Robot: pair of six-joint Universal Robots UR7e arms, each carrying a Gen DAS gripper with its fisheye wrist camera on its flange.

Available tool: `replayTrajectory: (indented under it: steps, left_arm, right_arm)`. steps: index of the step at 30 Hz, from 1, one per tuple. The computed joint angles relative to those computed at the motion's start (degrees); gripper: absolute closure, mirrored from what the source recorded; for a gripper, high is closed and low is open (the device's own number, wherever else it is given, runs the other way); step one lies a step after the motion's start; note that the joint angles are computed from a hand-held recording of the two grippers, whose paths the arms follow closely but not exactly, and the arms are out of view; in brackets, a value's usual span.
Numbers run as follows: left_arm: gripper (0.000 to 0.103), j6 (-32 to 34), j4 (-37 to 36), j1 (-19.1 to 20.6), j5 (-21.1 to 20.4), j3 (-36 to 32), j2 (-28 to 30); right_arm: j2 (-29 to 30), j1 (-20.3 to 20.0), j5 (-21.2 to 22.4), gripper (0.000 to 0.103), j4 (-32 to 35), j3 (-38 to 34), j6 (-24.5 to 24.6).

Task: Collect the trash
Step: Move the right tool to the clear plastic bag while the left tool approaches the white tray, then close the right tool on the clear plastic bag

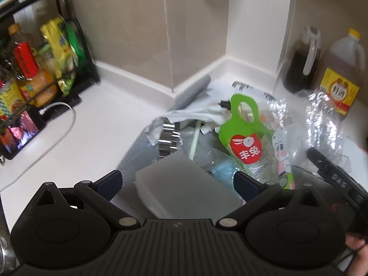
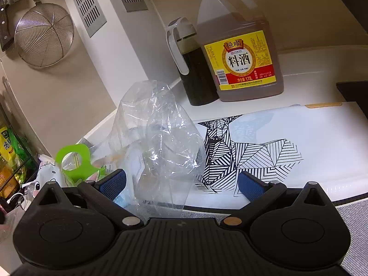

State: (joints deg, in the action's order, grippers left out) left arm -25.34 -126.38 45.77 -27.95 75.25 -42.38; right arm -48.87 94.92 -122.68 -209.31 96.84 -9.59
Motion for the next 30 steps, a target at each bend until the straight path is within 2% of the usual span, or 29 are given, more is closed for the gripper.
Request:
replayTrajectory:
  steps: [3,16,19,20,22,23,24,25,27,28,30]
  left_arm:
    - [0.0,-2.13,3.79,0.84,-0.82,-2.92,1.9]
    - [0.0,-2.94,5.98,1.82,-1.7,-3.56,2.16]
    - [0.0,-4.23,5.57,2.13,-3.6,-3.15,1.43]
    - [0.0,-4.65,4.65,2.25,-4.39,-2.92,1.13]
    - [0.0,-4.68,1.9,2.25,-4.71,-2.2,0.65]
    - [0.004,-3.83,0.28,2.12,-4.38,-1.88,0.55]
    - [0.014,-2.78,-0.93,1.97,-3.97,-1.69,0.52]
    - [0.021,-1.95,-1.57,1.81,-3.56,-1.69,0.57]
    - [0.048,-1.67,-1.63,1.76,-3.88,-1.87,0.42]
    - [0.053,-1.8,-1.86,1.76,-4.09,-1.84,0.3]
    - [0.074,-1.49,-3.13,1.71,-3.89,-1.39,0.0]
  right_arm:
    - [-0.04,-0.08,0.09,0.0,0.36,-0.08,0.21]
    - [-0.06,-0.31,0.18,0.0,1.39,-0.09,1.14]
    - [0.08,-0.34,0.4,0.0,-0.11,0.14,0.9]
    - [-0.02,-0.45,0.91,0.004,-0.62,0.38,0.75]
    - [-0.24,-0.48,1.53,0.022,-1.22,0.79,0.27]
    - [-0.34,-0.51,1.87,0.038,-1.37,0.94,0.01]
    - [-0.49,-0.62,2.54,0.051,-1.47,1.18,-0.13]
    - [-0.55,-0.65,2.7,0.053,-1.6,1.28,-0.16]
    - [-0.05,-0.5,2.52,0.075,-4.49,1.3,-1.24]
    - [0.24,-0.34,2.29,0.075,-6.14,1.21,-2.36]
    - [1.42,0.15,1.21,0.078,-10.91,0.61,-5.39]
